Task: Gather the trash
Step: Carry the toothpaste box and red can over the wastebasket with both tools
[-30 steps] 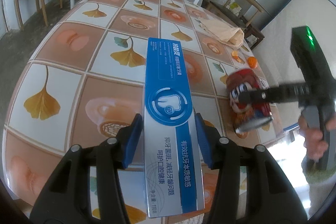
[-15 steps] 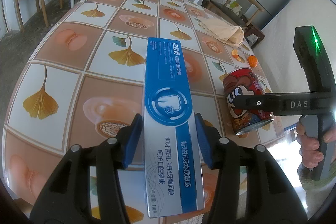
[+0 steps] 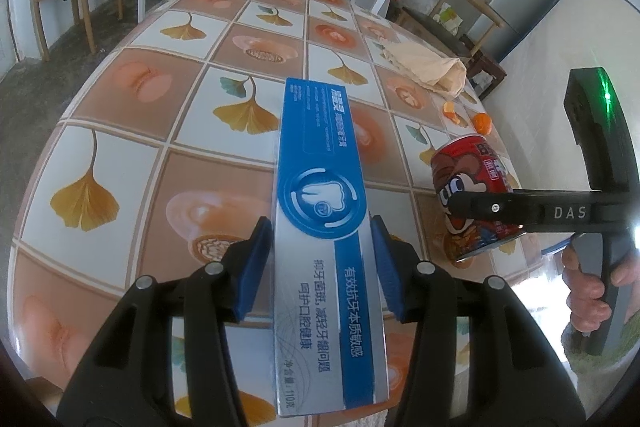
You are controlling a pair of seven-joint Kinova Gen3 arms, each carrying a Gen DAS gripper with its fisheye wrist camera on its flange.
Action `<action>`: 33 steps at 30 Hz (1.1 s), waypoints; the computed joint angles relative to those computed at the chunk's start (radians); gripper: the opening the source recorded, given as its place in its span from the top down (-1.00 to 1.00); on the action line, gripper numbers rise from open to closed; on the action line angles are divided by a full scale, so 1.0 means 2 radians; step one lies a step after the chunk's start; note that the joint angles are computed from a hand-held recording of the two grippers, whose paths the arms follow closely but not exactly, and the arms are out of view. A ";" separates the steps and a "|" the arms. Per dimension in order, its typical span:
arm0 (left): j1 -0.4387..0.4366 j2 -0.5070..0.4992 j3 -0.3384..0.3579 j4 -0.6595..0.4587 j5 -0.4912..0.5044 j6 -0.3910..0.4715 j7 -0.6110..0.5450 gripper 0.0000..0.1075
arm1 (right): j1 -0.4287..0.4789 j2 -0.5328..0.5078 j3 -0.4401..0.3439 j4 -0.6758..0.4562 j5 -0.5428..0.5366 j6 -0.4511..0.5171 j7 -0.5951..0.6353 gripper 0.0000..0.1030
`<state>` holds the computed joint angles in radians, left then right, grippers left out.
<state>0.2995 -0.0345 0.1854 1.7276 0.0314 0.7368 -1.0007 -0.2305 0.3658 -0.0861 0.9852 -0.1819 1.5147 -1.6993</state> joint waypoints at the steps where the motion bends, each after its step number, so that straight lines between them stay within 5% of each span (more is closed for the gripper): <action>1: 0.000 -0.002 0.000 0.001 -0.001 0.000 0.001 0.12 | 0.001 -0.002 0.000 0.001 -0.001 -0.002 -0.001 -0.31; 20: 0.012 -0.006 0.014 -0.016 -0.041 0.008 0.036 0.12 | 0.038 -0.046 0.004 0.049 -0.040 -0.038 0.006 -0.31; 33: 0.042 -0.006 0.041 -0.054 -0.113 0.032 0.092 0.13 | 0.095 -0.111 0.022 0.115 -0.106 -0.078 0.040 -0.31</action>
